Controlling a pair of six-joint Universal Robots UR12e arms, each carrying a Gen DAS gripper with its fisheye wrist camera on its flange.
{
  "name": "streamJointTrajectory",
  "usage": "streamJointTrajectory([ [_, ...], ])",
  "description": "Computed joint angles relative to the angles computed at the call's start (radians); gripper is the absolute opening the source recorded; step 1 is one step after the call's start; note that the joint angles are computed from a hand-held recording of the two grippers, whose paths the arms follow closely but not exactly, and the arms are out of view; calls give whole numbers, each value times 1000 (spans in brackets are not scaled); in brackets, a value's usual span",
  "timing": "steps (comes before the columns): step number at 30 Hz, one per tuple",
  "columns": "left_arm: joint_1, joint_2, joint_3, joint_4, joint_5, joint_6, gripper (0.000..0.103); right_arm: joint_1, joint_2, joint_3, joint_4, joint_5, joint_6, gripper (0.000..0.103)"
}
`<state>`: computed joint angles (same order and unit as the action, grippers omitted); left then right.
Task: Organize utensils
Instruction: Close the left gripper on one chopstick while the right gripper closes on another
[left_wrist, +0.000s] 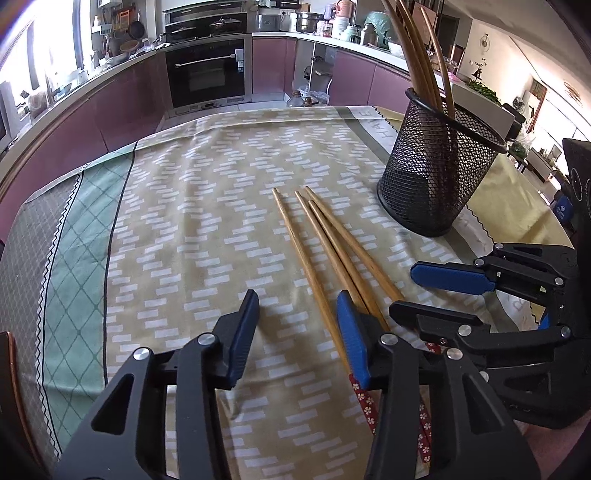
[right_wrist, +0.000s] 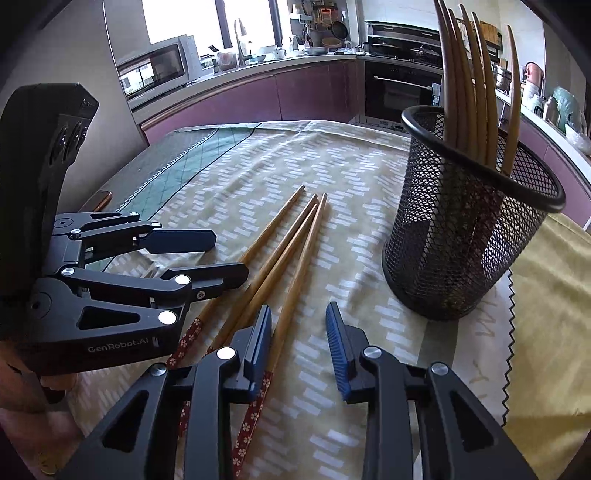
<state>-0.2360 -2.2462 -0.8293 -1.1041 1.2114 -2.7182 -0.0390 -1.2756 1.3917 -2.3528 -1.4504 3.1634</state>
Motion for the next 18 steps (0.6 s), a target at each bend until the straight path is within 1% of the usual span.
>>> streamJointTrajectory([
  [4,-5,-12,20,-4,11,-5,39,4,14,-16,0,-14,-5,26],
  [8,-10,-19,30,-2,21,-22,27,2,20,-22,-5,-17,10,17],
  [11,-9,-28,45,-16,7,-46,15,-3,22,-22,-10,-8,33,11],
  [12,-9,-29,49,-20,4,-53,13,-5,21,-20,-12,-4,40,10],
  [15,-10,-35,57,-22,1,-74,12,-12,17,-12,-18,15,59,7],
  [18,-7,-34,55,-23,-8,-96,10,-20,12,-3,-25,40,82,6],
])
